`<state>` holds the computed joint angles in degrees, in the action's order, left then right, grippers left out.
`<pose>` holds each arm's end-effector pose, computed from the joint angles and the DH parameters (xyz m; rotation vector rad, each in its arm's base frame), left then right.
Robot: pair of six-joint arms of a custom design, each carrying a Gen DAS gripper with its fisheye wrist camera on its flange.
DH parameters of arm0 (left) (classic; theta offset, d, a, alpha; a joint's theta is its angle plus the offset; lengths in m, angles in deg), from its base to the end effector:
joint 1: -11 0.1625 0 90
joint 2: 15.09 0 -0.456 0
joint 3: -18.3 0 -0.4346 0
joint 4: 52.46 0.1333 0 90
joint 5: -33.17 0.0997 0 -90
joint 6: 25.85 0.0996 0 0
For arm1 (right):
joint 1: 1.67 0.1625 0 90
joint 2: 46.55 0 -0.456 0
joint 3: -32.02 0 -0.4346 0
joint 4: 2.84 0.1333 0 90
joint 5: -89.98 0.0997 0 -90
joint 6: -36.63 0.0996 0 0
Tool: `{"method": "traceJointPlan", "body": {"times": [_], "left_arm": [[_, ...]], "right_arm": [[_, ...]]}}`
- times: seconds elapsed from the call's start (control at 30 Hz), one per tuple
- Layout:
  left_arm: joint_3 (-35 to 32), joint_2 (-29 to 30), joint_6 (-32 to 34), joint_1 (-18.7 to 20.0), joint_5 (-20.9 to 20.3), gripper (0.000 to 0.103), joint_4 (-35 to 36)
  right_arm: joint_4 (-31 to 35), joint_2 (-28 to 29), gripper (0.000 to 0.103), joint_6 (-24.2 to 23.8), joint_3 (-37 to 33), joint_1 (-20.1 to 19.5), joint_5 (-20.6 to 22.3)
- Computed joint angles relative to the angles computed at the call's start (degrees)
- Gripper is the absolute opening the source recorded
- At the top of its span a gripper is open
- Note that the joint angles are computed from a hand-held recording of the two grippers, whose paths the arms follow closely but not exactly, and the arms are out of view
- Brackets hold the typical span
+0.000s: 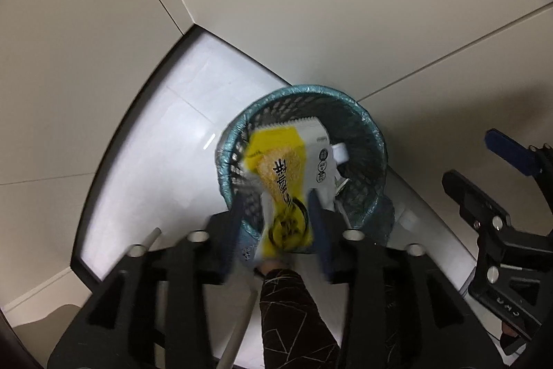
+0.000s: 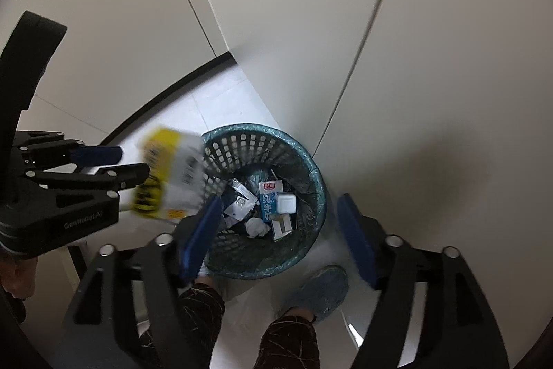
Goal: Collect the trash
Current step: 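Open both grippers to drop the snack bag and bottle into the wastebasket, then raise both tools back toward the counter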
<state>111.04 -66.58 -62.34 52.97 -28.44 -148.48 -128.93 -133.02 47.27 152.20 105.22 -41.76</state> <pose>-0.3562 -0.5634 0.1037 0.4277 2.3392 0.1538 0.2071 -0.4516 0.3063 0.1133 -2.4274 0.2695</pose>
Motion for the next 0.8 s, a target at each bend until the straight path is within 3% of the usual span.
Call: {"method": "traceJointPlan", "body": {"times": [0.17, 0.37, 0.5, 0.63, 0.7, 0.8], "left_arm": [[-2.1, -0.1, -1.2, -0.9, 0.8, 0.058, 2.4], [-6.4, -1.2, -5.8, -3.1, 1.3, 0.078, 7.3], [-11.3, -1.5, -10.6, -5.7, 1.9, 0.094, 11.0], [-17.0, -1.5, -12.0, -9.0, 2.5, 0.097, 14.8], [-19.9, -1.0, -12.0, -10.3, 2.9, 0.097, 16.3], [-26.7, 1.0, -12.4, -11.8, 3.4, 0.097, 20.1]], "right_arm": [[3.7, -1.4, 0.086, 2.7, -2.1, 2.5, -0.7], [14.8, -2.2, 0.093, 8.6, -8.7, 8.1, 0.0], [26.2, -1.4, 0.093, 15.1, -16.7, 12.7, 1.5], [36.6, 0.8, 0.093, 19.5, -26.0, 16.4, 3.3], [40.5, 1.9, 0.093, 20.0, -31.0, 17.9, 4.8], [44.3, 3.7, 0.093, 19.6, -37.1, 20.2, 3.7]]}}
